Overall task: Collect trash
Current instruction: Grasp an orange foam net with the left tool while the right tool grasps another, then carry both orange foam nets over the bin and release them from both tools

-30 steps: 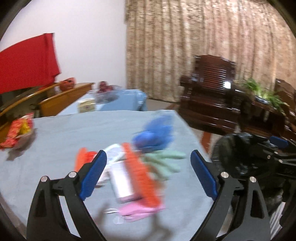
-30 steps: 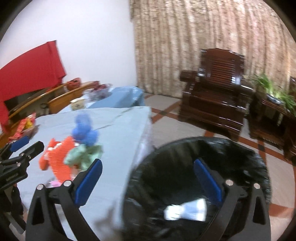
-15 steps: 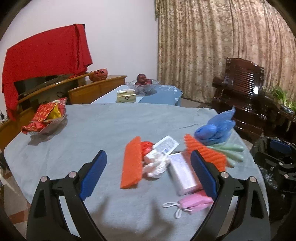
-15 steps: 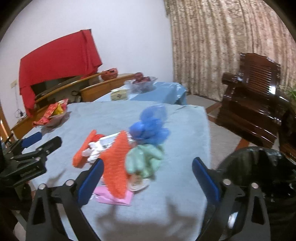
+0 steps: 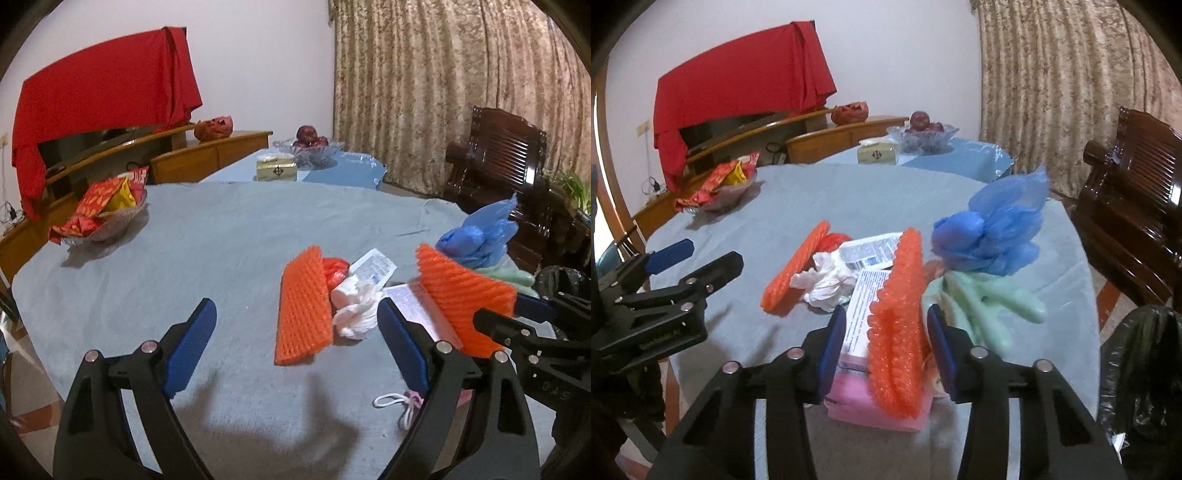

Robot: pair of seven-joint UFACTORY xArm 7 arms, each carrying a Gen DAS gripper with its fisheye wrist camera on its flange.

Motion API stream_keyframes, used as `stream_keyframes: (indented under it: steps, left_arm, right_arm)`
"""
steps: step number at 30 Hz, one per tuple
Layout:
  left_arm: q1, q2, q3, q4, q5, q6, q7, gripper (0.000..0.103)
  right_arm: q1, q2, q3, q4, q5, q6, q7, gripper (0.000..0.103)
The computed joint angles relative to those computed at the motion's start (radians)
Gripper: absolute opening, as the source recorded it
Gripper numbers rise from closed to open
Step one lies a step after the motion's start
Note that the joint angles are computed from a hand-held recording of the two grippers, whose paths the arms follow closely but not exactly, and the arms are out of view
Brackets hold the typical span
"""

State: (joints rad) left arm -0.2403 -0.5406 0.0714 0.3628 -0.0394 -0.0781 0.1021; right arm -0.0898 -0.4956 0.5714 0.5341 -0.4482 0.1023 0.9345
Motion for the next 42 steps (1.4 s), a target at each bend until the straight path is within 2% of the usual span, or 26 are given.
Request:
stream_keyframes:
  steps: [4,6,9,11,15,18,19,20,23,24,25,30,31,35,42]
  left_arm:
    - [-0.011,0.059,0.009,0.010,-0.002,-0.017,-0.003,0.082]
    - [-0.022,0.093,0.014,0.017,-0.002,-0.026,-0.005,0.080]
    - [-0.010,0.152,-0.007,0.033,0.003,-0.047,-0.013,0.077]
    - [0.002,0.191,-0.023,0.046,0.009,-0.055,-0.021,0.070]
    - [0.060,0.270,-0.083,0.081,0.025,-0.051,-0.040,0.060]
    - [0.133,0.307,-0.151,0.105,0.039,-0.032,-0.063,0.047]
    - [0.139,0.309,-0.157,0.107,0.043,-0.023,-0.070,0.040]
    - [0.127,0.312,-0.143,0.110,0.044,-0.018,-0.070,0.031]
    - [0.071,0.302,-0.081,0.106,0.038,-0.018,-0.056,0.015]
    - [0.047,0.296,-0.055,0.104,0.034,-0.021,-0.048,0.013]
    - [0.015,0.289,-0.023,0.101,0.027,-0.022,-0.039,0.012]
    - [-0.007,0.220,0.003,0.089,0.009,-0.005,-0.024,0.011]
    - [-0.011,0.201,0.008,0.086,0.005,0.001,-0.022,0.011]
    - [0.000,0.133,-0.015,0.083,-0.003,0.044,-0.019,0.011]
    - [-0.068,0.027,0.016,0.079,-0.052,0.113,0.014,0.011]
  right_arm:
    - [-0.008,0.035,-0.003,0.011,-0.008,0.006,-0.003,0.024]
    - [-0.003,0.036,-0.009,0.006,-0.011,0.008,0.001,0.021]
    - [0.013,0.041,-0.031,0.005,-0.013,0.013,-0.004,0.018]
    - [0.019,0.042,-0.042,0.005,-0.014,0.015,-0.007,0.018]
    - [0.038,0.052,-0.068,0.003,-0.009,0.012,-0.018,0.018]
    - [0.047,0.058,-0.082,0.006,-0.005,0.010,-0.030,0.018]
    - [0.045,0.059,-0.079,0.009,-0.006,0.010,-0.029,0.018]
    - [0.046,0.062,-0.081,0.011,-0.006,0.010,-0.032,0.018]
    - [0.051,0.061,-0.086,0.014,-0.005,0.008,-0.037,0.018]
    - [0.052,0.059,-0.088,0.016,-0.004,0.005,-0.040,0.018]
    - [0.055,0.057,-0.091,0.017,-0.002,0.004,-0.044,0.018]
    - [0.074,0.043,-0.108,0.023,0.016,0.001,-0.071,0.018]
    - [0.077,0.037,-0.110,0.020,0.020,0.000,-0.075,0.015]
    - [0.096,0.016,-0.125,0.014,0.046,-0.003,-0.099,0.014]
    - [0.103,-0.039,-0.136,-0.002,0.093,-0.016,-0.135,0.014]
